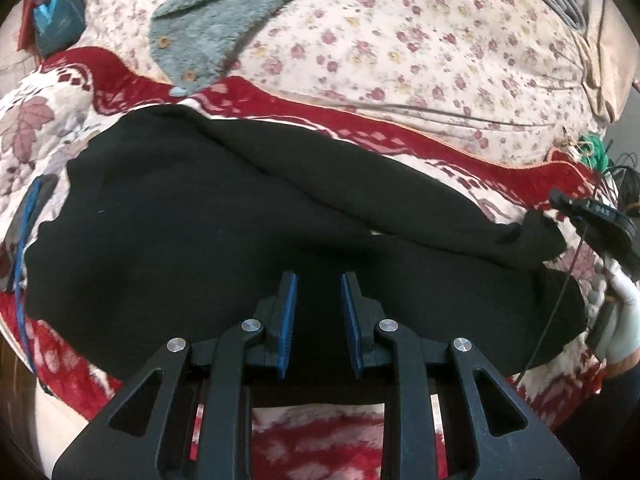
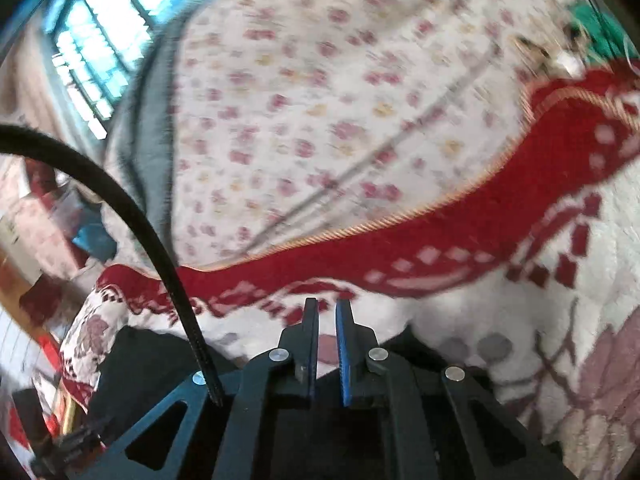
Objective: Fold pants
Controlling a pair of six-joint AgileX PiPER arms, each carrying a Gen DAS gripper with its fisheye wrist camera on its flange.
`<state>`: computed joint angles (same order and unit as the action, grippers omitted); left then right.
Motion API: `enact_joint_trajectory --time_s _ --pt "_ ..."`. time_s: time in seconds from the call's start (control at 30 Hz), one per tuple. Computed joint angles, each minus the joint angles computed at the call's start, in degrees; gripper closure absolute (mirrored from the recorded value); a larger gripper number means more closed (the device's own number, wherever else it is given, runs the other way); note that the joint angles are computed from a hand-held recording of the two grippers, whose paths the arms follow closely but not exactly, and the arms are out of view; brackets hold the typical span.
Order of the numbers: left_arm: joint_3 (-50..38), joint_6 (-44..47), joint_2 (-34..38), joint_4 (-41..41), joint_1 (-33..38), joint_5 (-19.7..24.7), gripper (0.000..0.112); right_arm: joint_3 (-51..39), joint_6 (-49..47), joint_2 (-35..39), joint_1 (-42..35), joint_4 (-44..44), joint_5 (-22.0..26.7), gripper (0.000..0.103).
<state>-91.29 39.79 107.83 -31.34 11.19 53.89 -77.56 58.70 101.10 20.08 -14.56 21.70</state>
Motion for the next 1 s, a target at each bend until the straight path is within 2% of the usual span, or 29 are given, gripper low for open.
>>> enact_joint_trajectory --time_s 0.07,0.1,0.17,0.2,0.27,0.33,0.4,0.53,0.6,0.63,0.67,0.7,0.73,0.87,0.93,1.0 --pt "0.23 0.53 -0.09 -0.21 -0.74 -0.11 0.09 4.4 -5.35 -3.54 -0.2 6.86 -0.85 0.089" --pt "0.27 0.44 -0.01 -0.13 -1.27 -0.06 0.09 8.35 -5.18 -6.88 0.61 7.25 -1.31 0.084" --pt "0.1 0.47 0.26 -0.35 -1.93 0.75 0.09 13.57 1.42 -12.21 3.15 1.39 1.66 0.053" --pt "0.33 0.6 0.17 -0.59 -2.38 1.05 0.09 15.83 5.76 -14.56 4.89 -2.25 3.73 0.05" --pt "1.26 0.83 -0.29 -0.92 -3.29 1.01 0.09 19.19 9.59 -17.93 6.98 -5.09 7.2 0.05" --pt "2.34 1.02 -0.82 -1.2 -4.32 1.02 0.09 21.49 15.58 -20.44 9.86 -9.99 14.95 0.05" --pt "3.15 0.68 -1.12 -0.9 -5.56 0.9 0.09 23.85 18.77 -21.5 10.77 -12.24 17.7 0.05" --pt "4.85 0.18 -1.83 0.04 -7.37 0.01 0.09 24.73 15.54 -19.7 9.14 -10.62 15.63 0.05" --pt "5.71 -0.8 -2.0 1.6 -8.51 -0.84 0.09 24.74 10.7 -17.92 7.71 -7.55 12.0 0.053" --pt "6.04 -0.94 -2.06 1.95 -8.81 -1.0 0.09 24.41 9.95 -16.98 7.71 -7.93 11.52 0.059" --pt "6.57 -0.72 -2.25 2.13 -8.9 -1.3 0.09 24.08 11.48 -16.72 8.63 -10.59 12.64 0.071" --pt "6.92 -0.73 -2.42 2.36 -9.07 -1.66 0.09 24.69 11.84 -17.32 9.16 -12.17 11.71 0.085" --pt "7.24 -0.7 -2.6 2.5 -9.22 -2.0 0.09 25.77 11.2 -18.48 9.12 -11.46 9.74 0.092" --pt "7.38 -0.07 -2.85 1.37 -8.57 -1.3 0.09 26.27 18.19 -21.5 13.0 -18.47 14.63 0.092" --pt "7.74 0.9 -3.28 -0.05 -7.64 -1.11 0.09 26.42 18.9 -23.19 13.77 -18.55 17.26 0.092" --pt "7.92 1.71 -3.32 -1.64 -6.4 -0.81 0.09 27.62 17.59 -24.92 13.07 -15.86 17.35 0.092"
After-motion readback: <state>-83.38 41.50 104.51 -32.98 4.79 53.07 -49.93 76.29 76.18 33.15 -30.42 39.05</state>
